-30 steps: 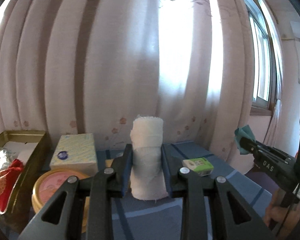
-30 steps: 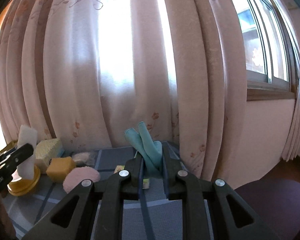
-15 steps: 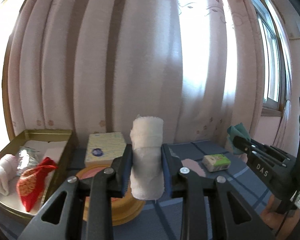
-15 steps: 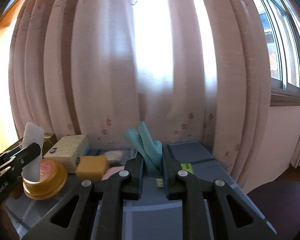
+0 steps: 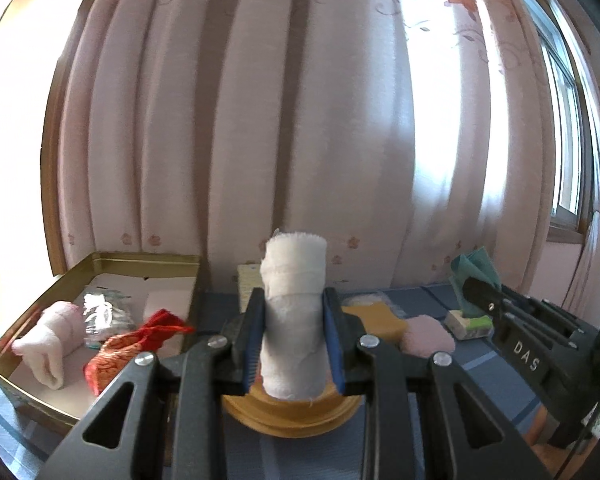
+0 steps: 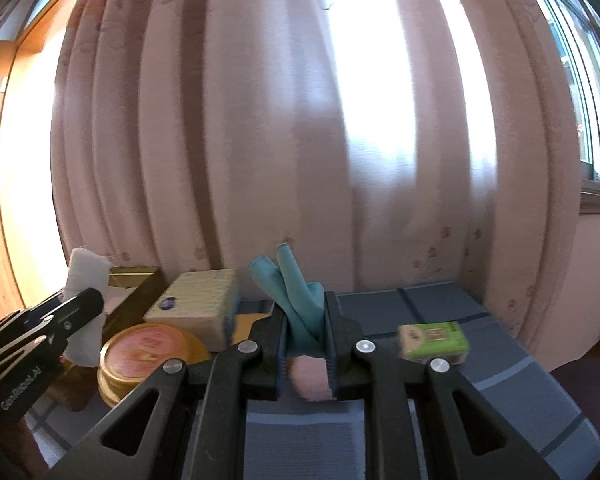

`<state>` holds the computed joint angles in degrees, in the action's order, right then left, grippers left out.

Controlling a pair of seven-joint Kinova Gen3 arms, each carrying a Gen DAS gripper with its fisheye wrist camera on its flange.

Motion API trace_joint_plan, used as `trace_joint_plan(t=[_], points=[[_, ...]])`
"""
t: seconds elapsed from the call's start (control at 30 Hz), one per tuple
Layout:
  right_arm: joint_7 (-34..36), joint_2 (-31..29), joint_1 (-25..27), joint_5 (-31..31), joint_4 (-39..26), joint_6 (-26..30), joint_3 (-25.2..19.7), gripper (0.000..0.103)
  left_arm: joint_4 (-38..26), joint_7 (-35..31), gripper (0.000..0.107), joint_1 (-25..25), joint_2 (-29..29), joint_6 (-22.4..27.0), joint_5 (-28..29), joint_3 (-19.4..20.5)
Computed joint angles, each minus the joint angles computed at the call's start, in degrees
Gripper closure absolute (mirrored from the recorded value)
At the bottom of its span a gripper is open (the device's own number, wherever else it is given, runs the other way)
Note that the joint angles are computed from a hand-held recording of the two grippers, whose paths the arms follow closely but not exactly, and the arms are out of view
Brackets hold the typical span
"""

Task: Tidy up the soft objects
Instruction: 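Carry the teal cloth and white rolled towel over the tin tray with both grippers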

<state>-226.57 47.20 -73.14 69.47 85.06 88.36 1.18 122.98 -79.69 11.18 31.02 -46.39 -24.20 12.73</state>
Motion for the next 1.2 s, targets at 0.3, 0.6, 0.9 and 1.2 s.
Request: trace_joint_plan(t=[0.3, 0.6, 0.9, 1.2], points=[[6.5, 3.0, 0.7, 2.4, -6.9, -4.8, 1.4, 0.086, 0.1, 2.4, 0.081, -4.0, -0.1, -0.6, -3.0, -0.5], [14.8, 6.8, 0.5, 2.5, -15.2, -10.7, 5.0, 0.086, -0.8, 5.2, 0.081, -7.7, -0.2, -1.1, -5.1, -1.4], [20.8, 9.8, 1.6, 1.2, -22.6, -19.0, 8.5, 0.086, -3.9, 5.1, 0.081, -9.2, -0.3, 1.8, -3.2, -3.3], [25.2, 12.2, 3.7, -2.0, -31.3, -24.9, 12.5, 0.085, -10.4, 4.6, 0.081, -9.9, 1.1, 10.3, -1.4, -3.0]])
